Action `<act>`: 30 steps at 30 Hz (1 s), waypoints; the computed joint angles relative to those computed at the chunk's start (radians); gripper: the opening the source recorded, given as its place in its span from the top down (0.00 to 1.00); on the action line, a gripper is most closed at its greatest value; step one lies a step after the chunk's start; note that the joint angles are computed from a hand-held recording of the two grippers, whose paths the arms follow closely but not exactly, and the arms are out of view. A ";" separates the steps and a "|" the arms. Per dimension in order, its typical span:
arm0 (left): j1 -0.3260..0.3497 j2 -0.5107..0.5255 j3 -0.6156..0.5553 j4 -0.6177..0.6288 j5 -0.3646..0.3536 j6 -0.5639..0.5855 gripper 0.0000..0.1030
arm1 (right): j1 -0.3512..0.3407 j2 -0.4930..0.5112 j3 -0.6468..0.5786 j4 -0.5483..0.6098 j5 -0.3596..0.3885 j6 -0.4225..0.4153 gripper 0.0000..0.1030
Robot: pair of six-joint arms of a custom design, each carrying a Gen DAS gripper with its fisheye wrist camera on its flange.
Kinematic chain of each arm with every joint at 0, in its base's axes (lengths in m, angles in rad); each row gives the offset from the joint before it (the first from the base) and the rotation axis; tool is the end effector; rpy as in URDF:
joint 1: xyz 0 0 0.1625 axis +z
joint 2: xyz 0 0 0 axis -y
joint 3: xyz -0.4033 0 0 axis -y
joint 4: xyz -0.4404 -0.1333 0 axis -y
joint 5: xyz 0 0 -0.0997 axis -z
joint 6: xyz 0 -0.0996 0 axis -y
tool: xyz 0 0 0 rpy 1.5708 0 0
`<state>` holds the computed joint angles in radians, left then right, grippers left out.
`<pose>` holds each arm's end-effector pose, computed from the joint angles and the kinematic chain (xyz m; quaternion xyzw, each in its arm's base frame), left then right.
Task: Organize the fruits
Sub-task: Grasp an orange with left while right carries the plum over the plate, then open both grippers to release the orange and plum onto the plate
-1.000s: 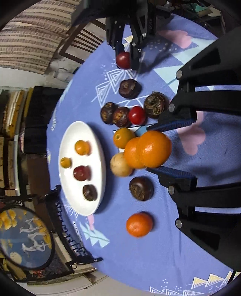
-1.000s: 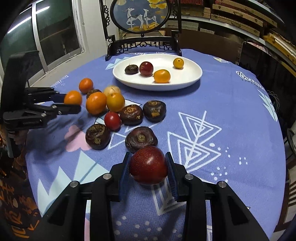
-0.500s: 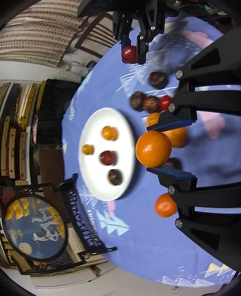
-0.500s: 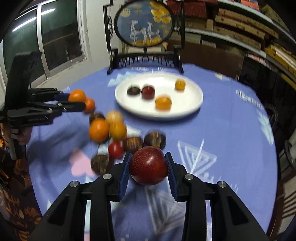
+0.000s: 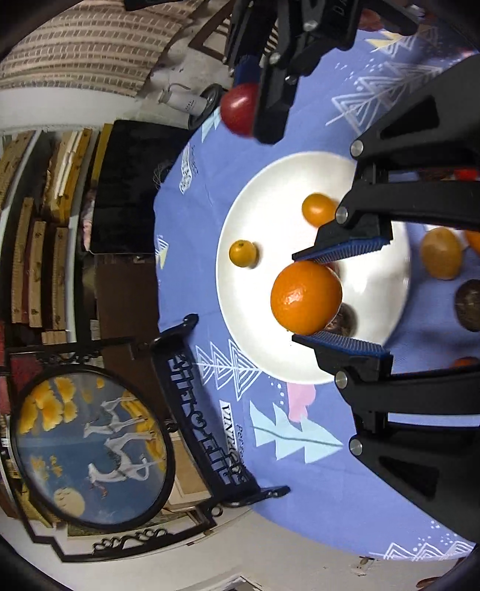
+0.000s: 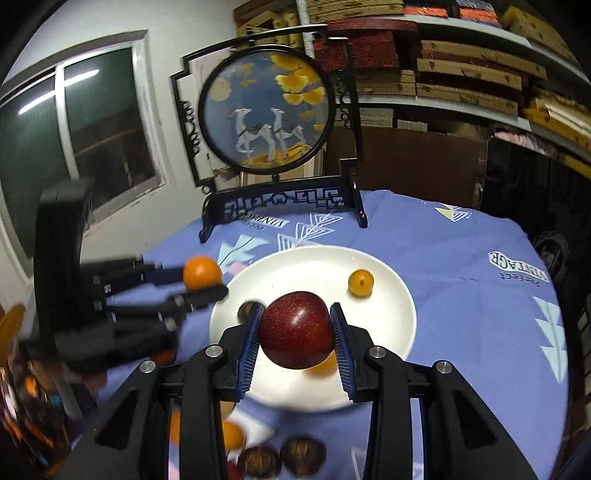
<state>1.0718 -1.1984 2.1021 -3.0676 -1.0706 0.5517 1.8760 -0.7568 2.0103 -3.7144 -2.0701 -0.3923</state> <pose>-0.1046 -0.5702 0.1754 0.4021 0.8379 -0.2768 0.2441 0.2503 -0.5097 0.0434 0.1989 -0.8583 0.4071 0.2409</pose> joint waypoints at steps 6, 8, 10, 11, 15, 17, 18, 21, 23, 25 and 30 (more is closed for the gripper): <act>0.025 0.104 -0.078 -0.003 0.040 -0.015 0.65 | -0.041 0.044 -0.071 0.044 0.029 0.028 0.64; 0.032 0.124 -0.091 -0.008 0.048 -0.014 0.65 | -0.054 0.052 -0.077 0.042 0.047 0.034 0.64; 0.042 0.134 -0.100 -0.003 0.044 -0.020 0.65 | -0.068 0.057 -0.078 0.036 0.068 0.045 0.64; 0.045 0.137 -0.102 -0.001 0.045 -0.020 0.65 | -0.076 0.059 -0.077 0.032 0.081 0.051 0.64; 0.052 0.153 -0.114 0.001 0.057 -0.013 0.65 | -0.101 0.079 -0.094 0.061 0.082 0.069 0.64; 0.054 0.160 -0.117 0.004 0.062 -0.013 0.65 | -0.107 0.083 -0.101 0.074 0.082 0.078 0.64; 0.055 0.166 -0.119 0.003 0.067 -0.010 0.65 | -0.108 0.087 -0.104 0.076 0.077 0.077 0.64; 0.058 0.174 -0.126 0.013 0.074 -0.015 0.65 | -0.106 0.093 -0.111 0.075 0.076 0.078 0.64; 0.059 0.177 -0.128 0.010 0.077 -0.017 0.65 | -0.105 0.098 -0.116 0.068 0.075 0.077 0.64; 0.060 0.176 -0.130 0.013 0.075 -0.022 0.65 | -0.108 0.101 -0.118 0.066 0.072 0.080 0.64; 0.062 0.180 -0.132 -0.010 0.083 -0.032 0.57 | -0.117 0.113 -0.116 -0.008 0.058 0.107 0.36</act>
